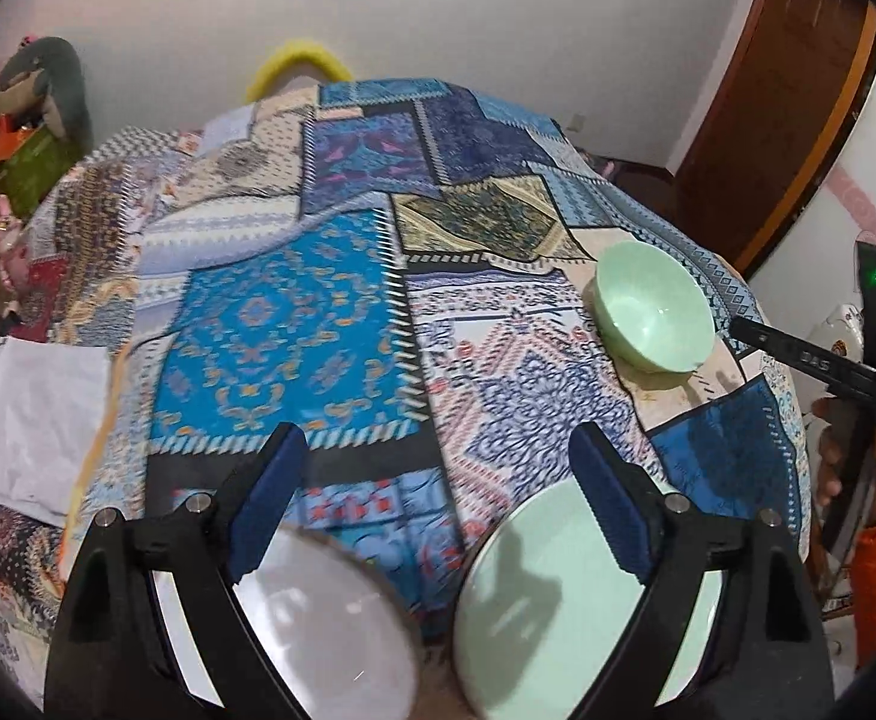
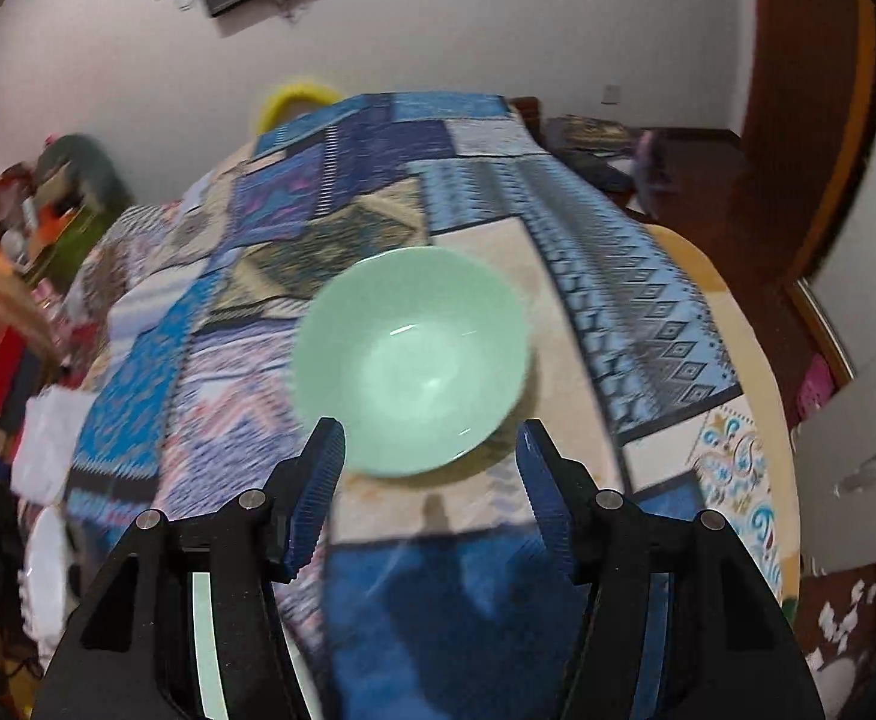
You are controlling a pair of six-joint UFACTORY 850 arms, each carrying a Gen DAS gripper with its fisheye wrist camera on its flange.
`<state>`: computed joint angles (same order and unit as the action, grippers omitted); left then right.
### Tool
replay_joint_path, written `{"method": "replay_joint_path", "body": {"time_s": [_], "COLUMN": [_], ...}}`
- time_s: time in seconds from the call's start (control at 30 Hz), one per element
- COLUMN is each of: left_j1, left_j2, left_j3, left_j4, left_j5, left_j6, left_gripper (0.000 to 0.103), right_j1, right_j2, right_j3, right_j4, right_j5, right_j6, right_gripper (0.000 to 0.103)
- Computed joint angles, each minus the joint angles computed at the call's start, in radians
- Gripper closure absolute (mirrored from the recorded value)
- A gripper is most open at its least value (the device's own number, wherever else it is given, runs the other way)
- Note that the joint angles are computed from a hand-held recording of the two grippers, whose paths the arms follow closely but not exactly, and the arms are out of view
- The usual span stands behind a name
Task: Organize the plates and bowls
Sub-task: 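Move both tools to the pale green bowl and grip its rim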
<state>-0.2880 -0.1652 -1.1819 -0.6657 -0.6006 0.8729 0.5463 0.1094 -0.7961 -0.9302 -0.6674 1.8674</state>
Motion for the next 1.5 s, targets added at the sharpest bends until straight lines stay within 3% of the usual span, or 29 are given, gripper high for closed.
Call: {"method": "replay_joint_path", "body": {"time_s": [0.3, 0.43, 0.63, 0.77, 0.93, 1.13, 1.37, 1.5], "left_j1": [-0.091, -0.119, -0.137, -0.155, -0.173, -0.191, -0.215, -0.227], "left_j2": [-0.110, -0.158, -0.210, -0.220, -0.232, -0.265, -0.299, -0.338], "left_j3": [-0.096, -0.134, -0.175, -0.175, -0.186, -0.223, -0.253, -0.285], "left_j4": [0.080, 0.107, 0.099, 0.114, 0.123, 0.141, 0.193, 0.261], "left_j5": [0.016, 0.013, -0.014, 0.006, 0.001, -0.023, -0.050, -0.109], "left_j6": [-0.091, -0.119, -0.148, -0.150, -0.160, -0.191, -0.227, -0.259], "left_gripper": [0.013, 0.013, 0.013, 0.013, 0.013, 0.014, 0.030, 0.053], "right_j1": [-0.142, -0.180, -0.204, -0.178, -0.173, -0.197, -0.173, -0.160], "right_j2": [-0.035, -0.043, -0.054, -0.082, -0.066, -0.051, -0.048, -0.048], "right_j3": [0.045, 0.061, 0.079, 0.051, 0.056, 0.082, 0.084, 0.083], "right_j4": [-0.009, -0.020, -0.123, -0.127, -0.063, 0.023, 0.135, 0.215], "right_j5": [0.104, 0.175, 0.261, 0.224, 0.268, 0.378, 0.449, 0.483], "right_j6": [-0.020, -0.009, 0.057, 0.004, -0.082, -0.150, -0.274, -0.359], "right_gripper": [0.050, 0.075, 0.093, 0.093, 0.092, 0.090, 0.090, 0.090]}}
